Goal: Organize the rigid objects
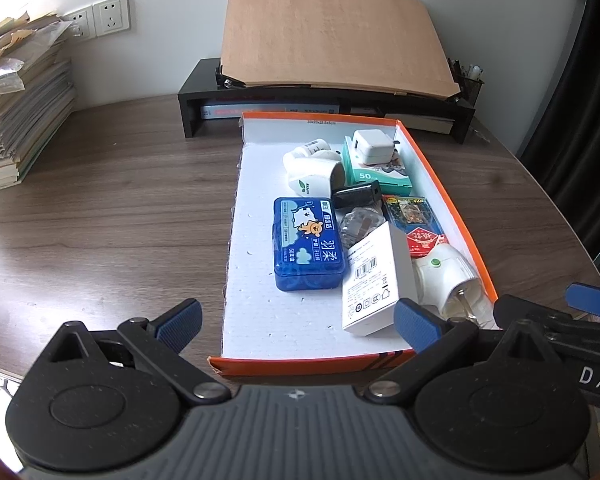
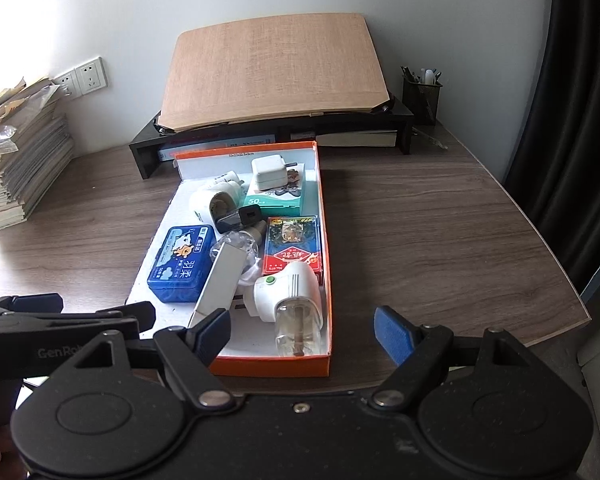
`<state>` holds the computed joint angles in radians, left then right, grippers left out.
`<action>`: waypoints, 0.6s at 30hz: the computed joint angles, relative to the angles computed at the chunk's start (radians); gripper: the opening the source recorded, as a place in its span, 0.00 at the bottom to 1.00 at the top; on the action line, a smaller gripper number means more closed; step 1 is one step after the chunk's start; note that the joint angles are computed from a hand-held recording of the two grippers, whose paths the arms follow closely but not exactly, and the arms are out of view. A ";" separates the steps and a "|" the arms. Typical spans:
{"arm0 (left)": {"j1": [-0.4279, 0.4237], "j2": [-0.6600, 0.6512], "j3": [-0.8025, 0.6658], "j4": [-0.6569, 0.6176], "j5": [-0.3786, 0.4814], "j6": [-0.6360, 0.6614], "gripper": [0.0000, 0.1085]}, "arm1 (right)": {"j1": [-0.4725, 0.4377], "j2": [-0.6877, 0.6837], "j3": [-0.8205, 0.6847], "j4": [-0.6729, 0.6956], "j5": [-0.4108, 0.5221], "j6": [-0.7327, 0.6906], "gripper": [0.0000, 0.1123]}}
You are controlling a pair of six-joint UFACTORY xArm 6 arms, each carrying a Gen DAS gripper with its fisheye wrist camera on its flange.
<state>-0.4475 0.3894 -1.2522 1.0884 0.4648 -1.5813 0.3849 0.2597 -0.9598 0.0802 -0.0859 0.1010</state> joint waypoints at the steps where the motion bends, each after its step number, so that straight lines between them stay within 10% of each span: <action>1: 0.001 0.001 0.000 -0.002 -0.001 0.001 0.95 | 0.003 -0.001 0.000 0.015 0.001 -0.012 0.84; 18: 0.003 -0.002 0.004 -0.002 -0.001 0.002 0.95 | 0.019 0.003 -0.004 0.116 -0.002 -0.102 0.84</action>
<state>-0.4447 0.3869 -1.2487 1.0862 0.4636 -1.5795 0.4039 0.2624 -0.9639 0.1967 -0.0879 -0.0012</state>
